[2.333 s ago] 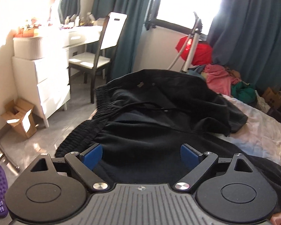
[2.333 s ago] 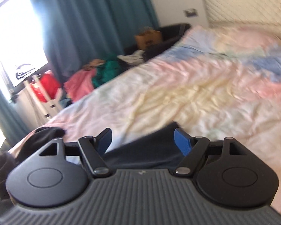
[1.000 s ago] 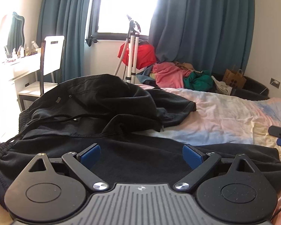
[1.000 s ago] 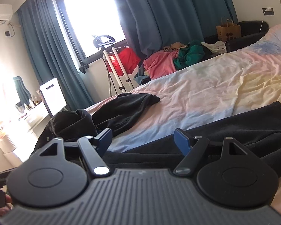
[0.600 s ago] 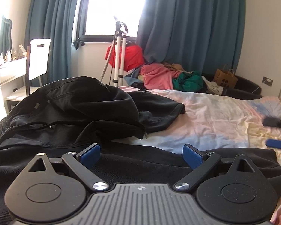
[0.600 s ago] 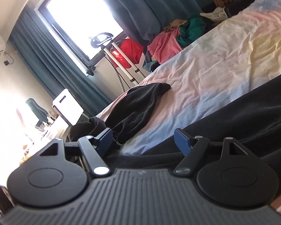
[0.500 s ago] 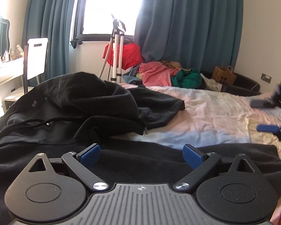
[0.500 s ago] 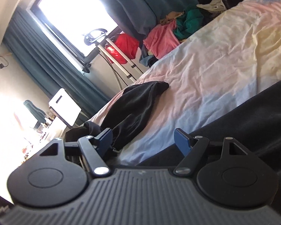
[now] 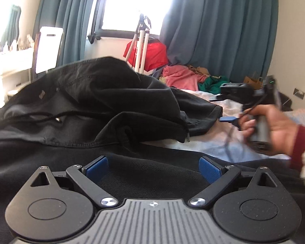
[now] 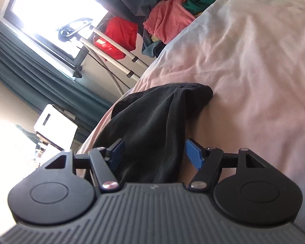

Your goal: Fold clothes

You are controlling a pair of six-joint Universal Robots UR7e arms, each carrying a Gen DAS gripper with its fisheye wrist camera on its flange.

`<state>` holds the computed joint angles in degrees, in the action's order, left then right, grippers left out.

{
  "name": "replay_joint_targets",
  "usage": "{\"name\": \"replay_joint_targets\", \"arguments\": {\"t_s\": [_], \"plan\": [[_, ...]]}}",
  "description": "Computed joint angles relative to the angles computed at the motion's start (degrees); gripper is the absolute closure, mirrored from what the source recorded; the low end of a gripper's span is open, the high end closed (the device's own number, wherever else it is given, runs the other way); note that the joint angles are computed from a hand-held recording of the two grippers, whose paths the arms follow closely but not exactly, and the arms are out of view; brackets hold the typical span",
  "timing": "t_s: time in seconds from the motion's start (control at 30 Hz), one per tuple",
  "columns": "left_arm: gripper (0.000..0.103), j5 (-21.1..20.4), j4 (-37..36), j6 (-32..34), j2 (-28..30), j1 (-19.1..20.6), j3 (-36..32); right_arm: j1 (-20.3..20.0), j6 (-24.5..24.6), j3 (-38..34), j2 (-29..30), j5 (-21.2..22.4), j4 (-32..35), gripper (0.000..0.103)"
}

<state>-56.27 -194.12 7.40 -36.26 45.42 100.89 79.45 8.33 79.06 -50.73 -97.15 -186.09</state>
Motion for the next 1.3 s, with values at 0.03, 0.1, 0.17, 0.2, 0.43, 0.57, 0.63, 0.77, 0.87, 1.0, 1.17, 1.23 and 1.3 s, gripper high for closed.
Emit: {"name": "replay_joint_targets", "arguments": {"t_s": [0.03,0.1,0.17,0.2,0.43,0.57,0.63,0.77,0.87,1.0,1.17,1.23,1.3], "plan": [[0.005,-1.02,0.39,-0.89,0.04,0.61,-0.36,-0.09,-0.11,-2.87,2.08,-0.71,0.57,0.036],[0.005,-2.91,0.61,-2.11,0.36,1.67,-1.08,-0.34,-0.2,-8.31,5.82,-2.67,1.57,0.051],[0.004,-4.47,-0.61,-1.88,1.09,2.48,-1.68,-0.67,0.54,-12.03,8.24,-3.12,0.03,0.071],[0.003,-4.83,-0.85,-1.64,1.4,2.68,-1.98,-0.95,1.75,-13.24,8.74,-2.43,-0.06,0.084],[0.003,-5.91,-1.11,1.13,2.32,2.71,-2.75,0.19,-6.71,-10.31,3.31,-6.79,-9.95,0.094],[0.003,-5.94,-0.41,1.32,1.52,2.06,-2.02,-0.48,-11.9,-5.63,-3.52,-10.24,-18.16,0.094],[0.003,-6.31,-0.16,0.98,0.89,1.67,-1.39,-2.08,-13.47,-0.62,-8.73,-13.18,-21.74,0.094],[0.003,-5.94,-0.51,1.11,0.2,0.66,-0.48,-6.78,-12.02,10.03,-17.03,-17.17,-22.47,0.093],[0.003,-5.16,0.3,0.17,-0.04,0.17,-0.36,-10.28,-9.26,16.38,-20.61,-17.09,-21.14,0.094],[0.003,-3.95,1.58,-1.85,-0.16,-0.32,-0.27,-12.44,-1.19,19.4,-22.57,-15.41,-17.07,0.094],[0.003,-1.75,2.49,-1.94,0.03,-1.02,-0.33,-10.57,-7.52,21.39,-24.15,-13.25,-23.32,0.094],[0.003,-1.4,2.17,-0.91,0.16,-1.3,-0.14,-10.82,-9.3,22.87,-25.07,-13.4,-23.89,0.094],[0.003,-1.62,2.17,-0.42,0.23,-1.48,0.07,-12.23,-9.83,25.06,-25.79,-13.88,-23.12,0.094]]}}
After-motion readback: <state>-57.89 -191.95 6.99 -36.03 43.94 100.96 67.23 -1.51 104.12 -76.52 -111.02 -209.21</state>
